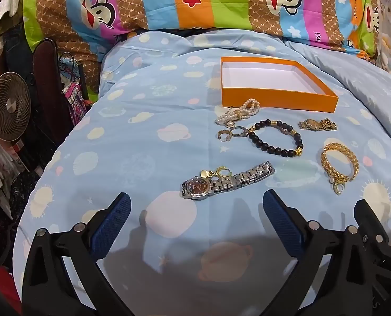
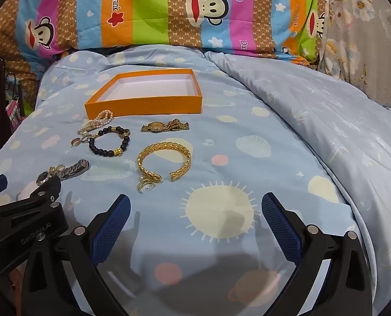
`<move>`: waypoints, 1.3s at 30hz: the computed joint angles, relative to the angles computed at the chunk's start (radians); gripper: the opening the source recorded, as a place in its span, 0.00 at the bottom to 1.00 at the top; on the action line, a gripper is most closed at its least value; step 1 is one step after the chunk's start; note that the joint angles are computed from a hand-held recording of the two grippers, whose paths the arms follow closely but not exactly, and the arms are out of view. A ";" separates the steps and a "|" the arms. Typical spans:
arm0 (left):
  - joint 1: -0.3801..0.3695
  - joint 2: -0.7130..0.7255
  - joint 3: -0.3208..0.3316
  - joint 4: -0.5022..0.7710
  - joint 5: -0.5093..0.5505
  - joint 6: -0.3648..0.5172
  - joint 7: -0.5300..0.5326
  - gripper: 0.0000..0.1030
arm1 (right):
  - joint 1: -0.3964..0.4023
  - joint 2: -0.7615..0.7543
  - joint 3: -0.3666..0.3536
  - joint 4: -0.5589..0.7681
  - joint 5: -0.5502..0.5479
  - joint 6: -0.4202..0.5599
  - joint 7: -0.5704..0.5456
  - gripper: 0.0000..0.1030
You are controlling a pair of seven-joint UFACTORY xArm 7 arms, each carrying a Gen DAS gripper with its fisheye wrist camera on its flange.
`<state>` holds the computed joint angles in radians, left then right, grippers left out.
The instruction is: Organize jewelry
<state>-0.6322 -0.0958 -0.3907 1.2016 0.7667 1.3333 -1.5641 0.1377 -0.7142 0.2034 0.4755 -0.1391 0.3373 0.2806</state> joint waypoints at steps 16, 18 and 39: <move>-0.006 0.010 -0.003 0.009 0.013 0.013 -0.005 0.94 | 0.006 -0.004 -0.005 0.000 0.004 0.007 -0.002 0.95; -0.008 0.012 -0.001 0.011 0.014 0.014 -0.006 0.94 | 0.007 -0.002 -0.006 0.001 0.005 0.006 -0.003 0.95; -0.029 0.037 0.007 0.039 0.025 0.064 -0.021 0.93 | 0.038 0.020 -0.017 0.015 0.021 0.013 -0.024 0.95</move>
<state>-0.6617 -0.0591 -0.3832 1.2402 0.7916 1.3969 -1.5853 0.1758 -0.6944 0.1868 0.4905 -0.1186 0.3504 0.2569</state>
